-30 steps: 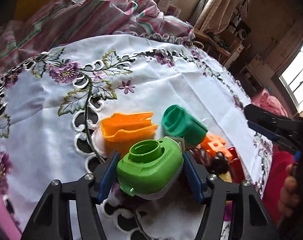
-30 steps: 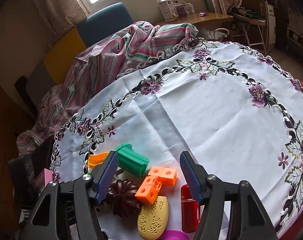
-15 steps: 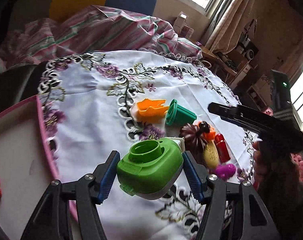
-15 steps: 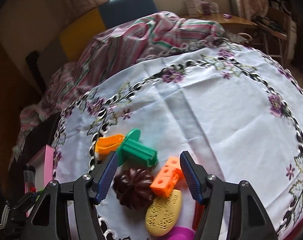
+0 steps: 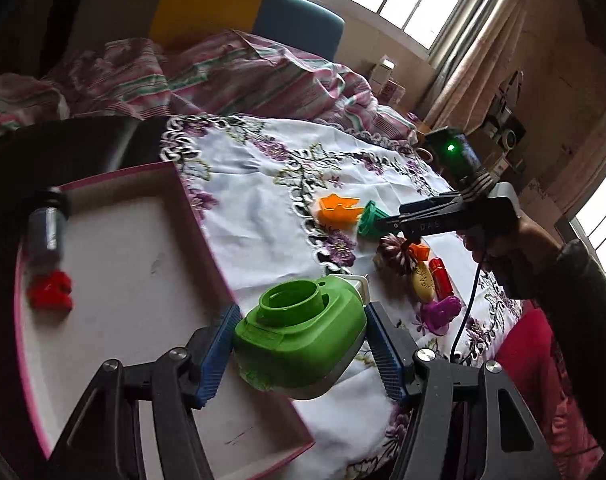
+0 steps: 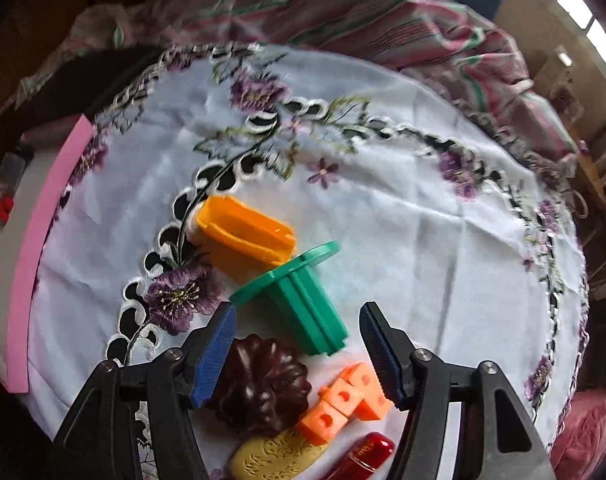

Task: Organize rigid objects
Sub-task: 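Carry the green bottle toward the tray with the left tool while the right tool grasps the green funnel piece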

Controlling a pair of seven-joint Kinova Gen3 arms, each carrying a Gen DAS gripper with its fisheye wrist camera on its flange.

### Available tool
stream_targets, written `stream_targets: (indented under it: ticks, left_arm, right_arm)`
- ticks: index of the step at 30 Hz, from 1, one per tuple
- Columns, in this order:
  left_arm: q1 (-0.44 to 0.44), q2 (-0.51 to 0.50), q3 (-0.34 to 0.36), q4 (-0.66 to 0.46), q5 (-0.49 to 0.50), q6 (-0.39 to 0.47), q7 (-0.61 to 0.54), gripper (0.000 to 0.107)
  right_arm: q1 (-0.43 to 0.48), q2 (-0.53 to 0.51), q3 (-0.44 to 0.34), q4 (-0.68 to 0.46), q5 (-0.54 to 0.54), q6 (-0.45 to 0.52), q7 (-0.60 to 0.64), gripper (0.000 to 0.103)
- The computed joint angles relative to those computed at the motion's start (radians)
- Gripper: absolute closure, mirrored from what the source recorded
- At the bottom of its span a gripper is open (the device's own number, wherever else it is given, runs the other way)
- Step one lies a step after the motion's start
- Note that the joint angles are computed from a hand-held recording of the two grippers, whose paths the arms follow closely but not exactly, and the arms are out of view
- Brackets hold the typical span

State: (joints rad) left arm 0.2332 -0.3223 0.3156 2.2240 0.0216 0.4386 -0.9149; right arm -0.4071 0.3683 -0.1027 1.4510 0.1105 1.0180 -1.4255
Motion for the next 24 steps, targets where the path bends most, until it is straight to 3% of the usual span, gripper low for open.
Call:
stream_targets:
  ticks: [2,4,7,13,17,19,22,24]
  left_arm:
    - [-0.009,-0.039,-0.005,0.019,0.002,0.020,0.013,0.043]
    - [-0.032,-0.084,0.002,0.039,-0.001,0.045,0.033,0.043]
    - [-0.082,-0.151,0.019,0.068,-0.009,0.090,0.069,0.043]
    - [-0.174,-0.263,-0.032,0.130,0.005,0.155,0.114,0.043]
    - [-0.214,-0.281,-0.078,0.147,0.017,0.150,0.109,0.043]
    - [-0.231,-0.271,-0.083,0.145,0.016,0.132,0.102,0.043]
    - [-0.267,-0.233,-0.086,0.131,0.012,0.097,0.102,0.043]
    - [-0.296,-0.197,-0.079,0.121,0.005,0.071,0.109,0.043]
  right_arm:
    - [-0.048,0.028,0.028,-0.014,0.057,0.011,-0.044,0.042]
    - [-0.059,0.056,0.029,-0.025,0.081,0.018,-0.086,0.066]
    - [-0.052,0.044,0.028,0.009,0.071,-0.032,-0.134,0.073]
    - [-0.088,-0.108,0.037,0.170,0.162,-0.199,-0.303,0.073]
    - [-0.097,-0.226,0.032,0.259,0.144,-0.308,-0.366,0.073]
    - [-0.074,-0.266,0.016,0.298,0.081,-0.358,-0.337,0.073]
    - [0.021,-0.267,-0.113,0.326,-0.041,-0.409,-0.289,0.073]
    - [0.033,-0.263,-0.157,0.356,-0.120,-0.426,-0.209,0.073]
